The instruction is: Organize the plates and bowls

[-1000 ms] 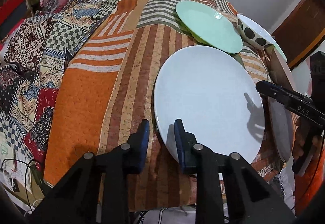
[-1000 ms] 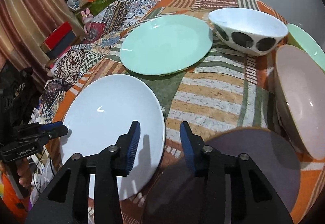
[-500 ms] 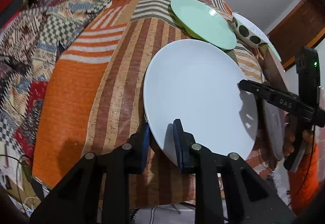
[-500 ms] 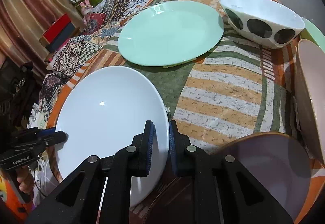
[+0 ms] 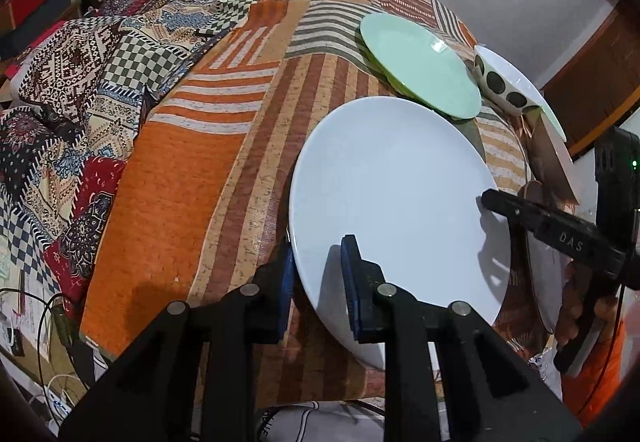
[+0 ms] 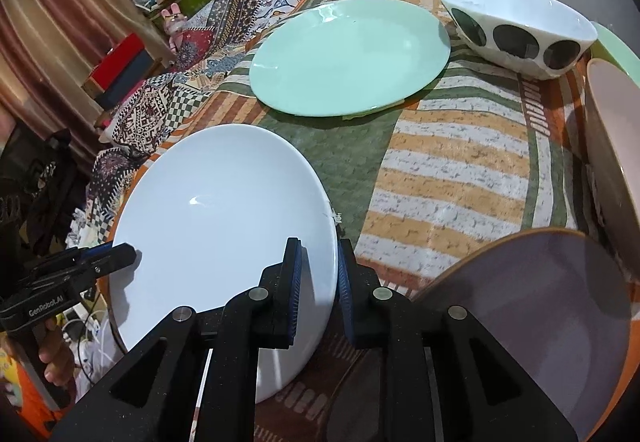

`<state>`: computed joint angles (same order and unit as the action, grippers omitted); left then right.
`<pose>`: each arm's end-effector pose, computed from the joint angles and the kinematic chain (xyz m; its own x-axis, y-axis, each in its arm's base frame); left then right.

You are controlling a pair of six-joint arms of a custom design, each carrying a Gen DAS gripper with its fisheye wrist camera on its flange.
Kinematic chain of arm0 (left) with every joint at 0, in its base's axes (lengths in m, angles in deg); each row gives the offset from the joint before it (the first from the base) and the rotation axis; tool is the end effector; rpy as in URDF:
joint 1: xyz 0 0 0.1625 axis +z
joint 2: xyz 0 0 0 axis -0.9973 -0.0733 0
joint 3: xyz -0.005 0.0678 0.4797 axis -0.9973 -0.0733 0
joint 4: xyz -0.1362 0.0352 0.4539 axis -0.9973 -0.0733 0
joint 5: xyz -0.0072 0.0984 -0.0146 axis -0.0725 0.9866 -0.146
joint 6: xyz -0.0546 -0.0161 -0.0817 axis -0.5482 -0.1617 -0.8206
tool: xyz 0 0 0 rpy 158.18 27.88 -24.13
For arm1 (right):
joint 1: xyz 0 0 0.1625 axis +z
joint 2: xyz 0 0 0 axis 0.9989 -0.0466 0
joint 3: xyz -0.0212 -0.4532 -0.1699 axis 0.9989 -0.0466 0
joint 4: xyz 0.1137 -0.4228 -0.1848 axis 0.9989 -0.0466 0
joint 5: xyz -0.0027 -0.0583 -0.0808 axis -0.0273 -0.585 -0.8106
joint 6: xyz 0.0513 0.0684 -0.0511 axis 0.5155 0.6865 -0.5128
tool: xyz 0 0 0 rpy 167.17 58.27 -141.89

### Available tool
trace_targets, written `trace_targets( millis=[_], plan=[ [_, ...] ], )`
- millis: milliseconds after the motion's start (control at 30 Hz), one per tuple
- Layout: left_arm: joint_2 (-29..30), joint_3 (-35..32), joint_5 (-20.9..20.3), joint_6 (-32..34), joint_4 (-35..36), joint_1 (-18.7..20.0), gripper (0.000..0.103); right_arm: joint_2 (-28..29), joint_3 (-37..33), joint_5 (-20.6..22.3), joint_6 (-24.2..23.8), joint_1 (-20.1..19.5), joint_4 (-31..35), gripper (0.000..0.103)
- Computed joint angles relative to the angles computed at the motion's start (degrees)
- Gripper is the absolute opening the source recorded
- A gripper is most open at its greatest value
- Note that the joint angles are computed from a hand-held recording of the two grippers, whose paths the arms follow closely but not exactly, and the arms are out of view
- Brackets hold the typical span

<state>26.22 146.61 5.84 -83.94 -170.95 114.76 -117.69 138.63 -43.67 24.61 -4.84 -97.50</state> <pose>-0.2278 -0.3512 0.0137 -0.8923 -0.1040 -0.4393 0.1382 0.8634 -0.4852 0.0556 -0.4027 0.2705 -0.8168 -0.3937 0.4216 -0.4919 0.8572 -0.1525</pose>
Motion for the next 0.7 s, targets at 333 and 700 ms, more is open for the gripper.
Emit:
trace_targets(
  millis=[333,700],
  plan=[
    [-1.6,-0.2,1.8,-1.3,2.0,-2.2,0.022,-3.6,0.7,2.1,0.4,-0.7,1.4,0.018],
    [-2.9,-1.9,4.5,-0.9,5.5,-6.3,0.022,-10.6,1.8,5.7,-0.7,-1.9,2.9,0.018]
  ],
)
